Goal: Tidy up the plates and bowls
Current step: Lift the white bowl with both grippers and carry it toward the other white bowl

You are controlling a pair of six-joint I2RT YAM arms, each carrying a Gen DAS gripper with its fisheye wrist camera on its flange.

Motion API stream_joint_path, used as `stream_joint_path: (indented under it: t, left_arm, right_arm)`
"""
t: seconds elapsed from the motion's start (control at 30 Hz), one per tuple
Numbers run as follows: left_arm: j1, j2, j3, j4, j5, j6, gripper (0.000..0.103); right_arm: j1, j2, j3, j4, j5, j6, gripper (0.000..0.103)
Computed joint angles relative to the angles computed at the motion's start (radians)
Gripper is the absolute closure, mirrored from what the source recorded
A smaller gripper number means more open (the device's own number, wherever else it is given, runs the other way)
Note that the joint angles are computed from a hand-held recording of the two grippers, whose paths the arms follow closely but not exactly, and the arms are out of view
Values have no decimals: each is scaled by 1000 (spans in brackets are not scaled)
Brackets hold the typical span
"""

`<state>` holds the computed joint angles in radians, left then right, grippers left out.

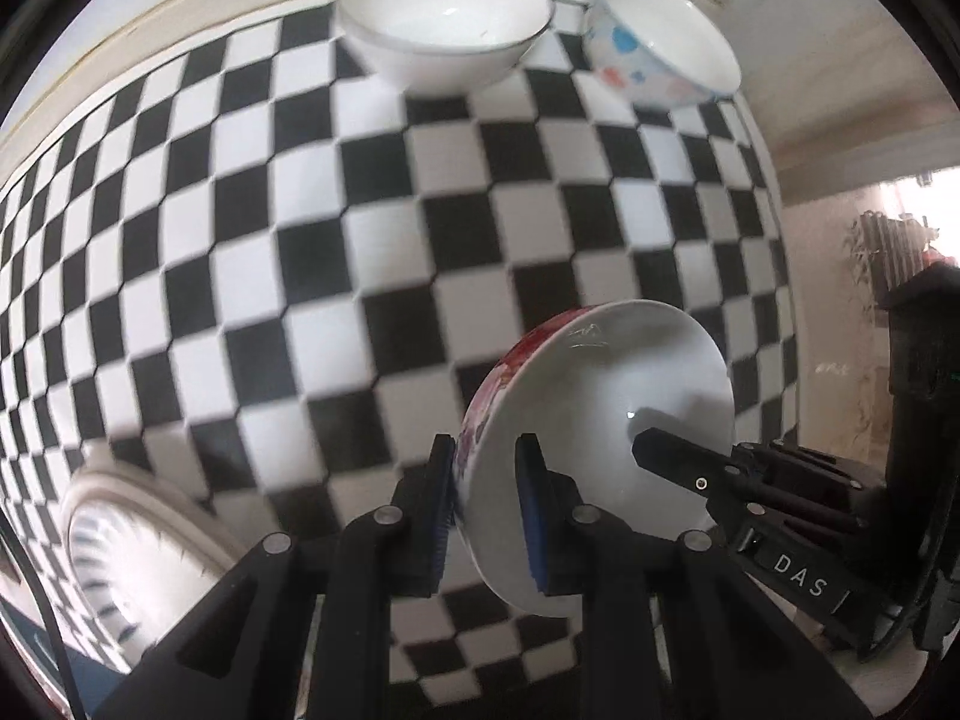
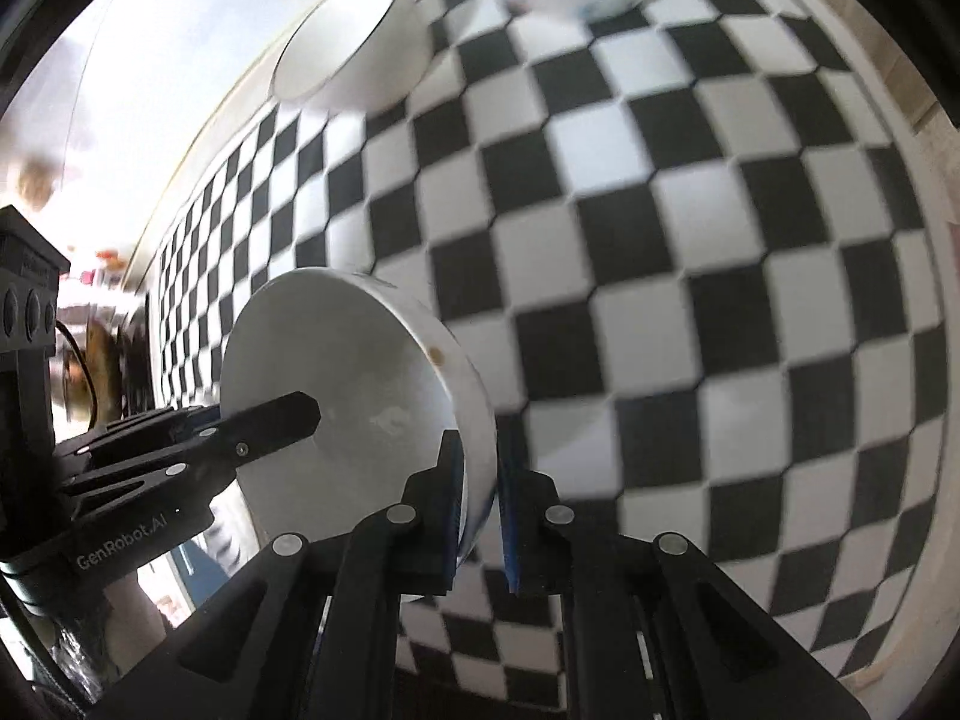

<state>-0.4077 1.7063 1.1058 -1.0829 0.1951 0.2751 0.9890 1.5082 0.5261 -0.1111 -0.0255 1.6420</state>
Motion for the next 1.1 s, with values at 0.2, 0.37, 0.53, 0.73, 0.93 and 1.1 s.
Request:
stream_joint_path:
  t: [0.2, 0.37, 0.53, 0.73, 0.93, 1.1]
  left_arm:
    - [118, -63, -125, 5, -45, 78, 85]
    - [175, -56, -149, 7, -64, 98, 85]
    - [172, -80, -203, 28, -67, 89, 85]
    - [147, -84, -248, 49, -74, 75, 85]
    - [91, -81, -301, 106, -68, 24, 85]
    - [93, -38, -278, 101, -55, 14, 84]
  right_arm:
    - [116, 145, 89, 79, 0, 74, 91]
    - [131, 253, 167, 94, -33, 55, 91]
    - [151, 278, 190, 80, -54, 49, 91]
    - [131, 314, 214, 77, -87, 32, 91]
    - [110, 308, 209, 68, -108, 6, 90]
    - [93, 322, 231, 44, -139, -29, 90]
